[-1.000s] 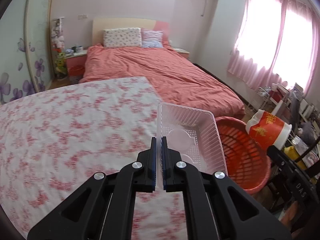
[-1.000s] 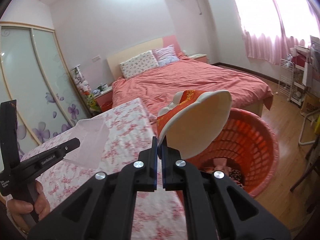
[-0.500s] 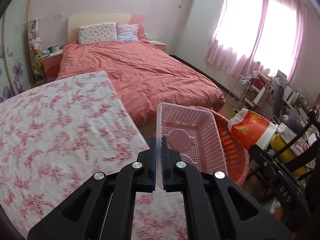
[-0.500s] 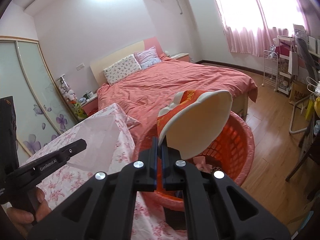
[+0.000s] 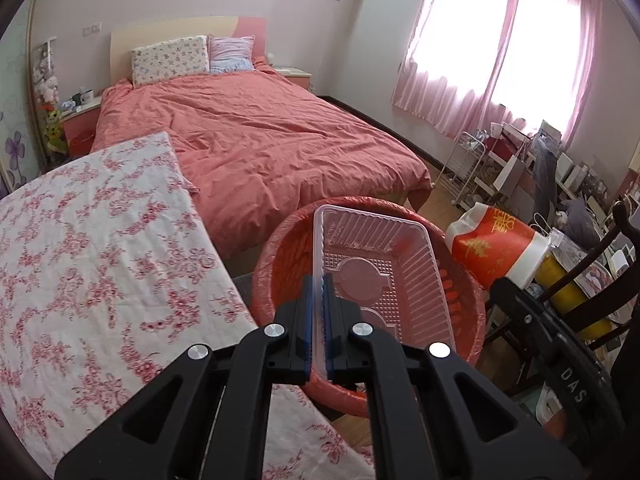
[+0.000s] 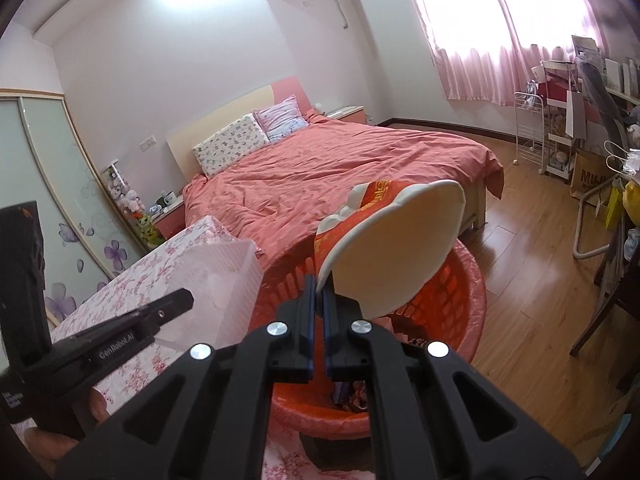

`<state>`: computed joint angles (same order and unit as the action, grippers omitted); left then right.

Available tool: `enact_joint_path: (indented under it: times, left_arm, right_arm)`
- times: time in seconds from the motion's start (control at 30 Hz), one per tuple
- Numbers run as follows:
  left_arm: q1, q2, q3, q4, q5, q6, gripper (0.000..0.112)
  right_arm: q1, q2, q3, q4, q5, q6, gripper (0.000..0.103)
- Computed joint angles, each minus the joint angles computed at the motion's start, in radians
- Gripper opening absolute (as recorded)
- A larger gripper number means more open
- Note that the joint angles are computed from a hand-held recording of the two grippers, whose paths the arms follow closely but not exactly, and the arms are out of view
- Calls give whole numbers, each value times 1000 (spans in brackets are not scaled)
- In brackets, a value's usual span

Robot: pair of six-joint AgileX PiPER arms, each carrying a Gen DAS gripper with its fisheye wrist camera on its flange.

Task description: Collect trash

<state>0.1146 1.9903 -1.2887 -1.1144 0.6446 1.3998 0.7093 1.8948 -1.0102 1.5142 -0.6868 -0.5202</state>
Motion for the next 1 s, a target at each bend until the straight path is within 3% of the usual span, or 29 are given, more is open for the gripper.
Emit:
enact_joint_path:
  times: [0.23,0.33,0.4,0.67,0.83,1.0]
  left_arm:
    - [-37,33,-30,48,-12,-59,4]
    - [-45,48,-42,75,-17,-90,19]
    - [-48,44,-29,63,-43,-76,35]
    - [16,21,-17,71,-44,-75,38]
    - [115,-61,75,-66,-38,119,58]
    - [264,-160,203,-222,36,335,80]
  right_arm:
    - [-51,0,7,-57,41,41,9]
    - [-68,6,6,-79,62,72,15]
    - [-78,7,7,-90,77,85,17]
    - [-29,-25,40,0,4,32,35]
    - [82,-64,50,87,-126,-56,63]
    - [230,-76,30,149,-274,-113,88]
